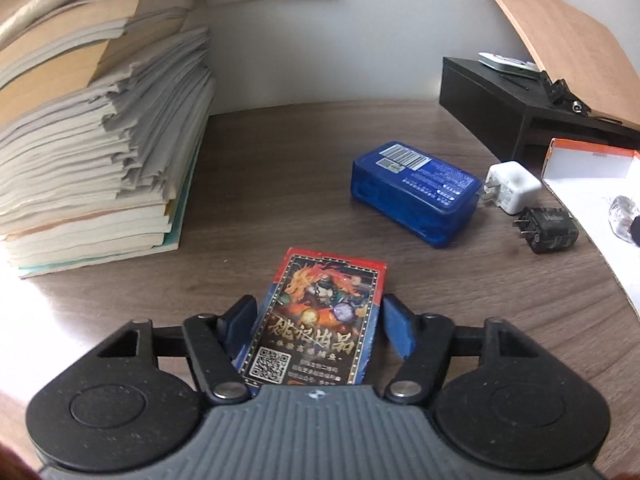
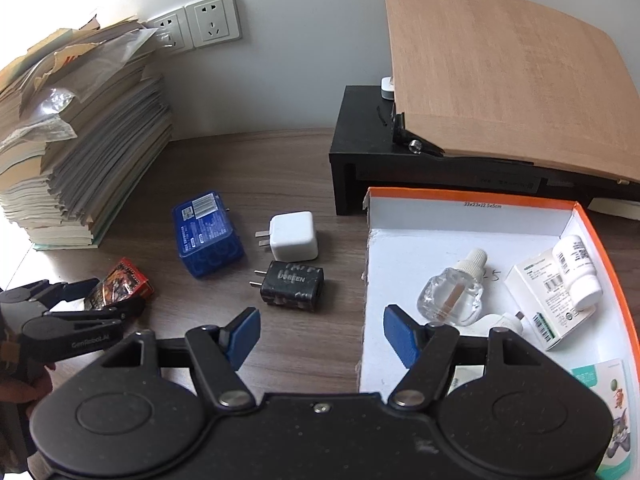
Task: Organize rigid objects
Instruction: 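Grasp blue-red card box with left tool and lift it off blue box, then hold card box upright with left tool while right tool grasps black UGREEN charger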
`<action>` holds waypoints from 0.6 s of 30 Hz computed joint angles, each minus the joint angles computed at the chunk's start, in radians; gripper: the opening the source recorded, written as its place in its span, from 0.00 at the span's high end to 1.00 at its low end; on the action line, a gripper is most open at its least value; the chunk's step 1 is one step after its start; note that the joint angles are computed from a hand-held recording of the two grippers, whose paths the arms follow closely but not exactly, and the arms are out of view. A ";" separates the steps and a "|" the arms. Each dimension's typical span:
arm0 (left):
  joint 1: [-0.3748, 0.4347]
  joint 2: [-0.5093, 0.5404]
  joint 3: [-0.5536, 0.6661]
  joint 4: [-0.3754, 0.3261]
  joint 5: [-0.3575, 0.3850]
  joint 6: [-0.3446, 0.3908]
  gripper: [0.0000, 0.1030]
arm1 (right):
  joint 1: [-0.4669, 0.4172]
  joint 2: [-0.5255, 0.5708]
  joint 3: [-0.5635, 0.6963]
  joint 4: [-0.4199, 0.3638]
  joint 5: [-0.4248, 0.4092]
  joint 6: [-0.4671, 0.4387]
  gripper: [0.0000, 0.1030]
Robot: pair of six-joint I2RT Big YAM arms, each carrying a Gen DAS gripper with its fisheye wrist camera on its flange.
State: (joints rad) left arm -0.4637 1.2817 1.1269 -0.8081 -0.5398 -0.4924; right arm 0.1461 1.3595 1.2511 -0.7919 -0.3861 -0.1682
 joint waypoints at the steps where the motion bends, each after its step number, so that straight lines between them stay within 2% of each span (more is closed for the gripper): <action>1: -0.004 -0.005 -0.002 0.001 -0.001 -0.020 0.42 | 0.007 0.002 0.000 0.002 0.005 0.000 0.22; 3: -0.009 -0.007 0.001 -0.014 0.002 -0.070 0.42 | 0.022 0.009 0.001 0.009 0.014 0.002 0.22; 7: -0.016 -0.025 -0.010 -0.028 -0.015 -0.124 0.42 | 0.057 0.037 0.014 0.025 0.044 0.015 0.22; 9: -0.011 -0.041 -0.016 -0.027 0.002 -0.151 0.42 | 0.069 0.055 0.021 0.035 0.051 0.021 0.22; 18: -0.021 -0.075 -0.022 -0.031 -0.006 -0.186 0.42 | 0.129 0.163 0.093 0.033 0.114 0.053 0.21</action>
State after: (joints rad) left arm -0.4846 1.2067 1.1054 -0.8393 -0.5460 -0.6787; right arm 0.2747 1.5226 1.3438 -0.7593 -0.2720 -0.1148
